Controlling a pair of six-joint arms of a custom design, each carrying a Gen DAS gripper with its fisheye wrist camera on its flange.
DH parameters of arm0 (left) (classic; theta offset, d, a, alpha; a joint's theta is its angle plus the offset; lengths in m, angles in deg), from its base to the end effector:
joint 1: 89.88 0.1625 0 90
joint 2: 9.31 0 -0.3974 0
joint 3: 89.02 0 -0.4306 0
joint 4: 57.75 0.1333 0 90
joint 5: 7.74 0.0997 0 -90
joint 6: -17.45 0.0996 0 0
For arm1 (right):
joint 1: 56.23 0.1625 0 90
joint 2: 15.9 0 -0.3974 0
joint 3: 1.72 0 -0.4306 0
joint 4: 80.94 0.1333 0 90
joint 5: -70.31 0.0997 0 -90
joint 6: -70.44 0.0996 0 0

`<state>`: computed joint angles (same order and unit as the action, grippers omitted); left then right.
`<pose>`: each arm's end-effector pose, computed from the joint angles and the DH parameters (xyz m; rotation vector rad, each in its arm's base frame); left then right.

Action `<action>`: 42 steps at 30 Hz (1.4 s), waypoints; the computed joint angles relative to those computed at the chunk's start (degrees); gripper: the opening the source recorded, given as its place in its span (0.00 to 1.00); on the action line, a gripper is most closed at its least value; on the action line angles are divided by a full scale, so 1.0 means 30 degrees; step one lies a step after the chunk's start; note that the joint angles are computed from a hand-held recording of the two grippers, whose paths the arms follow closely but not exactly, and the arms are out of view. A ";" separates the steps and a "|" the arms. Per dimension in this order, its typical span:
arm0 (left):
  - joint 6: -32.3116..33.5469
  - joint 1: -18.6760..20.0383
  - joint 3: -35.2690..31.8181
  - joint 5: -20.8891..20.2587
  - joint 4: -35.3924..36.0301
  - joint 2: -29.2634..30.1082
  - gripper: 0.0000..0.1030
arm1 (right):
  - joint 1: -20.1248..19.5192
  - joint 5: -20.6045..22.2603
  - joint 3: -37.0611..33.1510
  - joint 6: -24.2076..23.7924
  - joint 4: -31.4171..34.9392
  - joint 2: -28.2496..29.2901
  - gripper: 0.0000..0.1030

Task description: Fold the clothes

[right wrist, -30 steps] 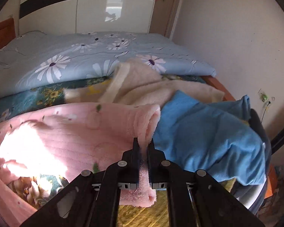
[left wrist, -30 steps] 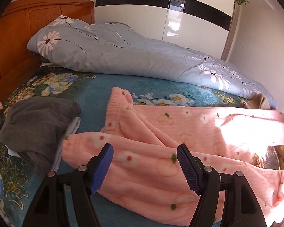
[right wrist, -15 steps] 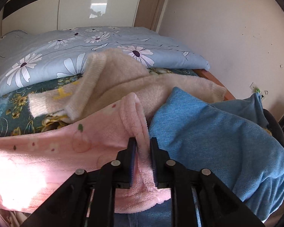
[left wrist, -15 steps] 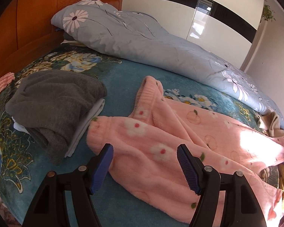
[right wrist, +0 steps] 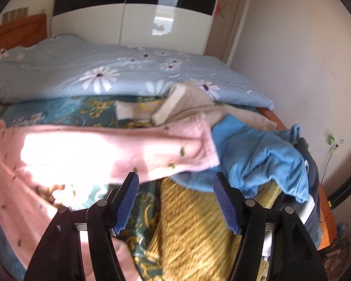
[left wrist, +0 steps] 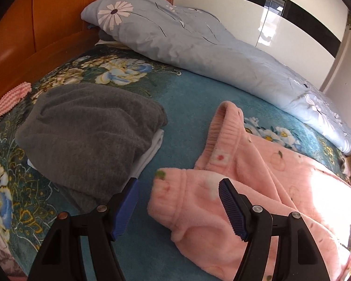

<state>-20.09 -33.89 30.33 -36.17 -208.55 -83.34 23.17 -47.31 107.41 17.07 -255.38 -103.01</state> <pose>-0.1082 -0.5553 0.2193 -0.2471 2.2050 -1.0141 -0.0144 -0.5504 0.4455 0.4662 -2.0331 0.7916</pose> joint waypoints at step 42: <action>0.3324 0.0146 0.2898 -0.3945 -0.3429 -0.1930 0.22 | -0.4833 0.2416 -0.1823 0.7651 0.4540 -0.1932 0.11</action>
<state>-10.11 -33.45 39.02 -48.00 -218.84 -89.12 8.67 -40.06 101.94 40.03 -241.76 -108.81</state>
